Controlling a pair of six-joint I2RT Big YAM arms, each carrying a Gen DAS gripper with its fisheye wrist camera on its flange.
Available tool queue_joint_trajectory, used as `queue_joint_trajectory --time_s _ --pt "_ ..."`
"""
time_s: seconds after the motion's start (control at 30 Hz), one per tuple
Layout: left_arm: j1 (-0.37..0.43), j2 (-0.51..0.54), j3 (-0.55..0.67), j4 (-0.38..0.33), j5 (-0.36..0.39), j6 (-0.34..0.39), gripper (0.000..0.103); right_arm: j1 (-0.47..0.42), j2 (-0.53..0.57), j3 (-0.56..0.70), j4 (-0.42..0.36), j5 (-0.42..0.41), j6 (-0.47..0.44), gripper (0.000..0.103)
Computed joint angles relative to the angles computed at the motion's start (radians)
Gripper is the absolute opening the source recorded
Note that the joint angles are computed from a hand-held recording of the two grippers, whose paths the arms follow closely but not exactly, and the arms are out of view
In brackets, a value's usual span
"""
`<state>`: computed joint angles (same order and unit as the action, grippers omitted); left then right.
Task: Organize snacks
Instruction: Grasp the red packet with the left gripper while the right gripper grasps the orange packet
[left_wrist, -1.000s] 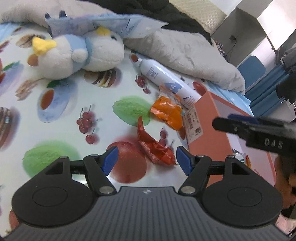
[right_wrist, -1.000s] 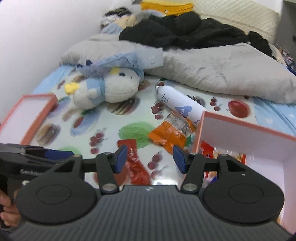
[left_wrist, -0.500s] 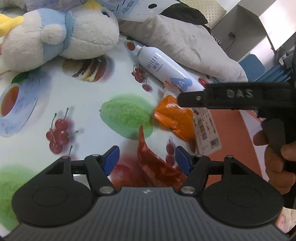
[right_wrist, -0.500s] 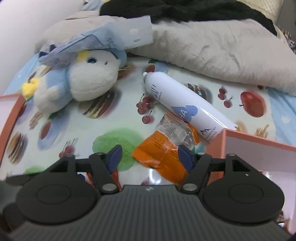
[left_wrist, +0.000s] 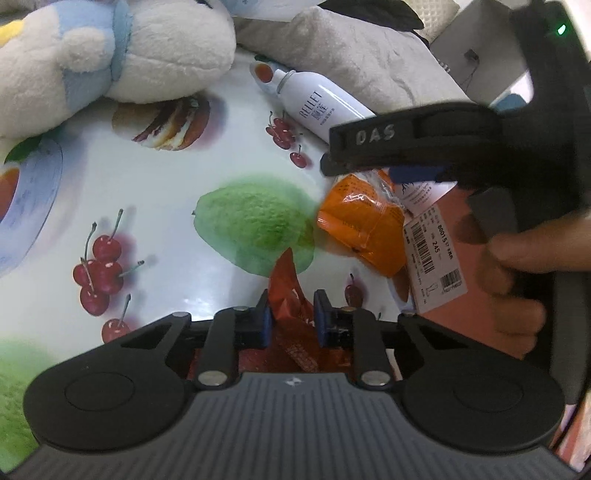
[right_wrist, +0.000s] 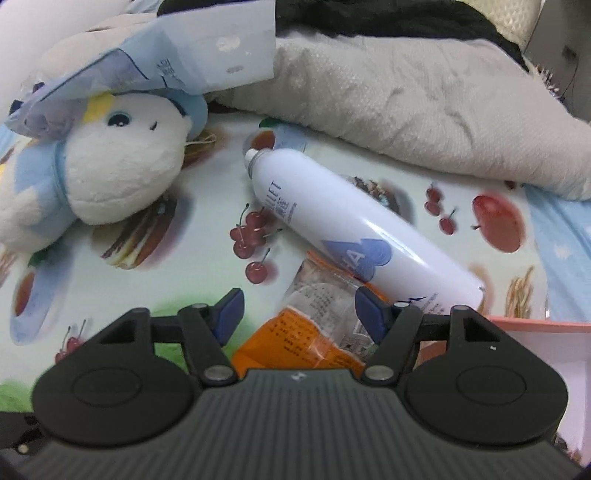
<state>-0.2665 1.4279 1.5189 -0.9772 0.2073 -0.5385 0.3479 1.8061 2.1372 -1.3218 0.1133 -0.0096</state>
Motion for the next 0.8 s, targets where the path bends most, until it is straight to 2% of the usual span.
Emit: queue_joint_trajectory --time_s 0.2,0.37,0.8 --pt "0.006 -0.025 -0.019 -0.006 -0.011 -0.010 0.019 0.003 0.006 -0.026 0.009 0.004 -0.008 0.071" --pt "0.025 -0.057 -0.035 -0.027 -0.033 -0.007 0.019 -0.009 0.003 -0.013 -0.023 -0.073 0.045 0.071" --pt "0.082 -0.207 -0.114 -0.126 -0.104 0.015 0.016 0.026 -0.183 -0.245 -0.014 -0.221 0.113 0.071"
